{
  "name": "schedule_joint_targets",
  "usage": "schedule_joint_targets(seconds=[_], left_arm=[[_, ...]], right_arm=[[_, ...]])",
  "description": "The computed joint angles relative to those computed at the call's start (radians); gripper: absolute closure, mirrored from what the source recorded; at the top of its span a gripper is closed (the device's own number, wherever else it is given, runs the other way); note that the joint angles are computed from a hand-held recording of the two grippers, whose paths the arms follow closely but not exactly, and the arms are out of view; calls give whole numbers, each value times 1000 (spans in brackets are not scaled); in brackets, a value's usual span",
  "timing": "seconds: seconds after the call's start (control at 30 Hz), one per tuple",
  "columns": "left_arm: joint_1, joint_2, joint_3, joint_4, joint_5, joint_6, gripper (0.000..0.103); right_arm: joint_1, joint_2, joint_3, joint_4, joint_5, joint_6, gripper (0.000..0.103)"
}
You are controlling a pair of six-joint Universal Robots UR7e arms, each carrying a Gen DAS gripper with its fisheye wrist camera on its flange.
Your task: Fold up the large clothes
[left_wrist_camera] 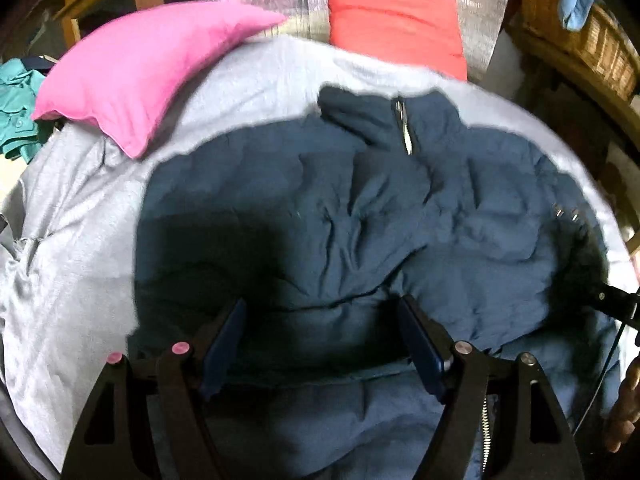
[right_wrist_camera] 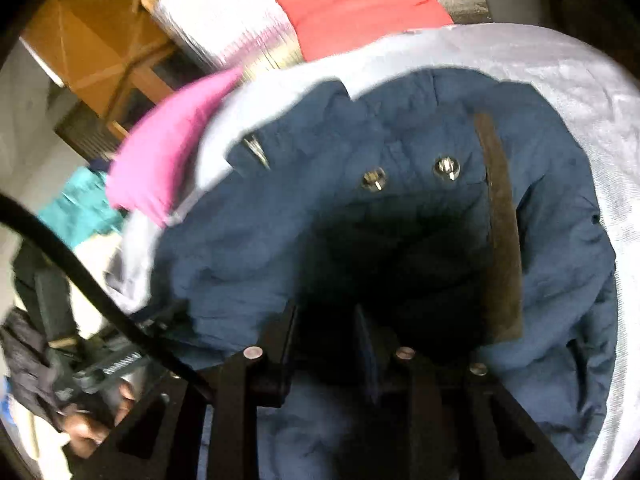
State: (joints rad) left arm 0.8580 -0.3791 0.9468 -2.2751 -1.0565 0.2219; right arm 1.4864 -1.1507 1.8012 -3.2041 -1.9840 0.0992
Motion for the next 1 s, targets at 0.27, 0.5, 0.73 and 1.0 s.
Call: schedule_joint_targets(seconds=[0.27,0.5,0.73,1.0], left_arm=[[7,36,-43,51,61,3,25],[20,5,-61,61,-4,-33,25],[56,-3,-120,-1,31,-107,23],[120,65,-309,248,-59,-285,22]], right_arm=[[-4,14,-29,103,-16,0,71],[-19,-68,39,25,30,20,70],[-74,-210,179,-178,20,104,38],[-196,-301,256,-149,128,239,33]])
